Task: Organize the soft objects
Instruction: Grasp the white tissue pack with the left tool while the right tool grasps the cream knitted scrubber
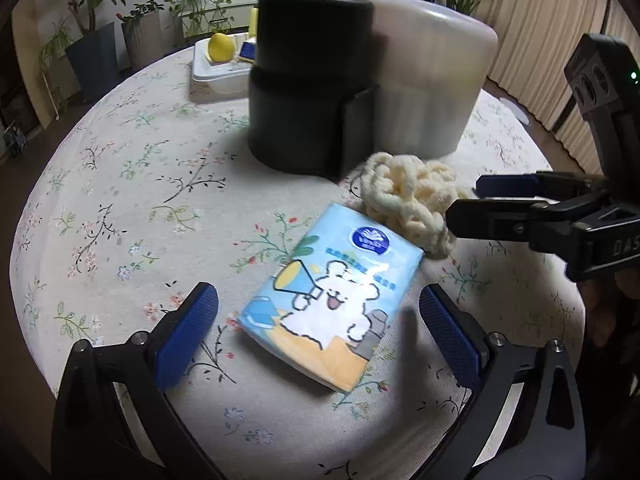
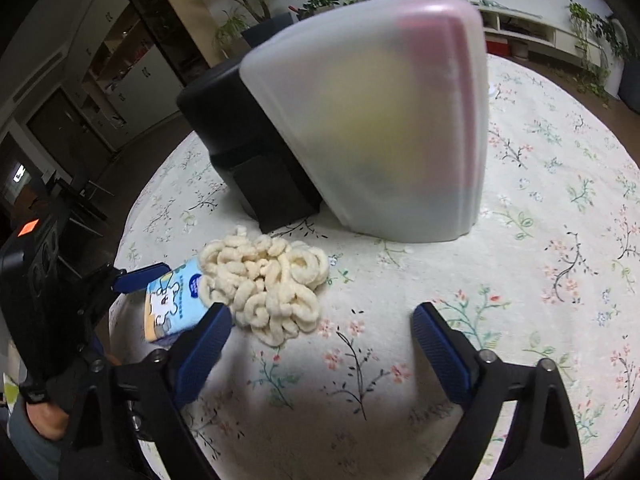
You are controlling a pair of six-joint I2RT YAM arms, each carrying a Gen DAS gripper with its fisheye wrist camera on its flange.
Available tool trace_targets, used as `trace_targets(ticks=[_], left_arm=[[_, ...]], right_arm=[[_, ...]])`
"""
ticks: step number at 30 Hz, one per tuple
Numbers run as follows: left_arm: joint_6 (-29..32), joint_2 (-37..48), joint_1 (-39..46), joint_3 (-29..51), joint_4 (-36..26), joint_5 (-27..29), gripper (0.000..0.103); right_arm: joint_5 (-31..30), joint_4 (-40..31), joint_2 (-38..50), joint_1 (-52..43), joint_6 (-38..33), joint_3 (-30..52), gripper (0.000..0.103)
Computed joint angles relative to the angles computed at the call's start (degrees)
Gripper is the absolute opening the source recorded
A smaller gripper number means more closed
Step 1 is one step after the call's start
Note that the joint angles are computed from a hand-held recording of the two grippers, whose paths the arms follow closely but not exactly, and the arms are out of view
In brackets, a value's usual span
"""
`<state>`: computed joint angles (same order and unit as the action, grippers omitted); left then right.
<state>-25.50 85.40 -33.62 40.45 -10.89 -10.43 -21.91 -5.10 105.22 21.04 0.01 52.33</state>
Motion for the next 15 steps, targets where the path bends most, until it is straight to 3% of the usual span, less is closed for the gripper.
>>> trace_targets(ticks=[15], left_arm=[[-0.93,0.45,-0.42,-0.46,0.65,-3.06,0.098]], right_arm=[[3.19,2.43,0.53,4.87,2.28,-0.18,0.09]])
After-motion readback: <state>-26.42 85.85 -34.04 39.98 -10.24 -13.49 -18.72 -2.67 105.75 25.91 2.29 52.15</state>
